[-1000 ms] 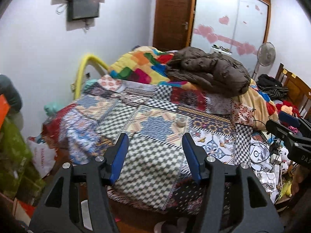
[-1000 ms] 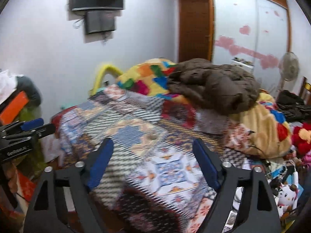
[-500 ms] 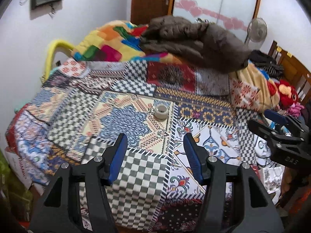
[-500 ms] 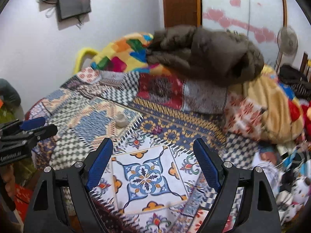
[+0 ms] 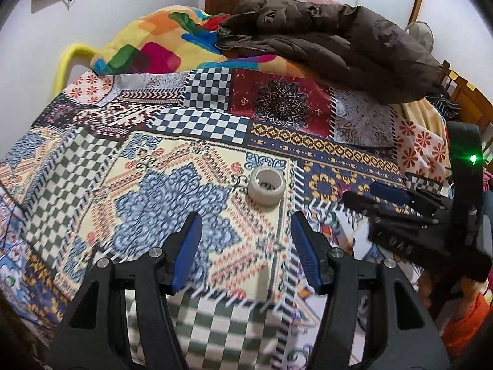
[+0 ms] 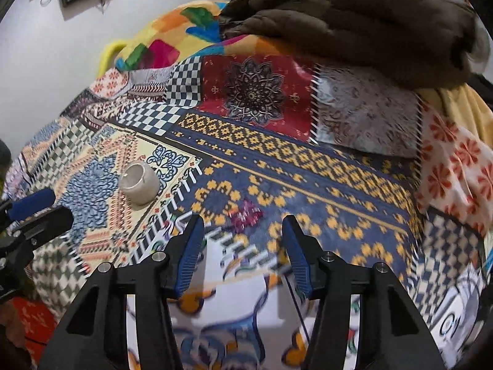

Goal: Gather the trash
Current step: 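Grasp the pink toy with the right tool while the left tool grasps the white tape roll, then carry the pink toy and tape roll in both tools down to the white bin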

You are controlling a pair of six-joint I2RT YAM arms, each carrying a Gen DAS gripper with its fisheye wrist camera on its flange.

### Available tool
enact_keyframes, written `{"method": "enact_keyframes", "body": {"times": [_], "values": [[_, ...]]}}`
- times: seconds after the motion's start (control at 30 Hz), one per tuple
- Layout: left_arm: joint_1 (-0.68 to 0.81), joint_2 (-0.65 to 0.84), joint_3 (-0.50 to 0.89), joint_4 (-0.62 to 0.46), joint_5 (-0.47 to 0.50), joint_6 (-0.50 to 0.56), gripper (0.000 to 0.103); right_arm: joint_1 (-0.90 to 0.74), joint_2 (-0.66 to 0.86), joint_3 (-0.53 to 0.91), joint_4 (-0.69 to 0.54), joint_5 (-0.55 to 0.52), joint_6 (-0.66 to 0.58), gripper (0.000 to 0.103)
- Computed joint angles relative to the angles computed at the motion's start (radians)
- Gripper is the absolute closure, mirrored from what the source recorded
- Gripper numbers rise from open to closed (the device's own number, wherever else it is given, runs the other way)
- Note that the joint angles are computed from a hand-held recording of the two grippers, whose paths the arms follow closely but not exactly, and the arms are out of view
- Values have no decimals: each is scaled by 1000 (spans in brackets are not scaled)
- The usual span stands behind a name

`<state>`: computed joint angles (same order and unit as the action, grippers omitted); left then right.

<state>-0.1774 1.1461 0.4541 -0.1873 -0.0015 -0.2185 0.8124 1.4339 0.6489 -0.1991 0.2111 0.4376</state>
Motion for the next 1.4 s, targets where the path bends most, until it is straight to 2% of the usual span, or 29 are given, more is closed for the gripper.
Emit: {"method": "enact_keyframes", "body": {"times": [0.03, 0.1, 0.27, 0.43, 0.53, 0.63, 0.7, 0.73, 0.8, 0.83, 0.93, 1.07, 1.2, 1.4], "values": [[-3, 41, 10, 26, 4, 3, 44, -4, 25, 8, 10, -4, -12, 54], [-12, 103, 29, 62, 0, 7, 44, -19, 58, 19, 12, -37, -26, 63], [-28, 266, 79, 151, 5, -14, 44, -15, 46, -10, 43, 6, -41, 81], [-47, 370, 121, 199, -7, -35, 44, -19, 37, -34, 79, 15, -68, 81], [-56, 402, 150, 177, -3, -42, 44, -25, 17, -32, 66, -5, -69, 82], [-61, 421, 161, 183, -14, -51, 45, -4, -37, -39, 40, 23, -71, 81], [-68, 441, 171, 193, -38, -59, 57, -3, -75, -38, 3, 29, -73, 81], [-70, 452, 177, 192, -43, -61, 67, -7, -82, -34, -8, 21, -72, 81], [-72, 451, 177, 197, -30, -45, 68, -12, -106, -32, -32, 16, -70, 81], [-74, 440, 169, 198, -16, -38, 68, -11, -118, -31, -42, 19, -69, 81], [-114, 361, 124, 189, -60, -21, 68, -1, -152, -23, -76, 36, -64, 81], [-179, 206, 78, 99, -138, -13, 68, 25, -209, -4, -138, 51, -45, 81], [-213, 19, 58, -54, -168, -41, 68, 69, -285, 25, -224, 64, -3, 81], [-266, -278, 98, -350, -244, -79, 68, 208, -387, 136, -414, 156, 69, 81]]}}
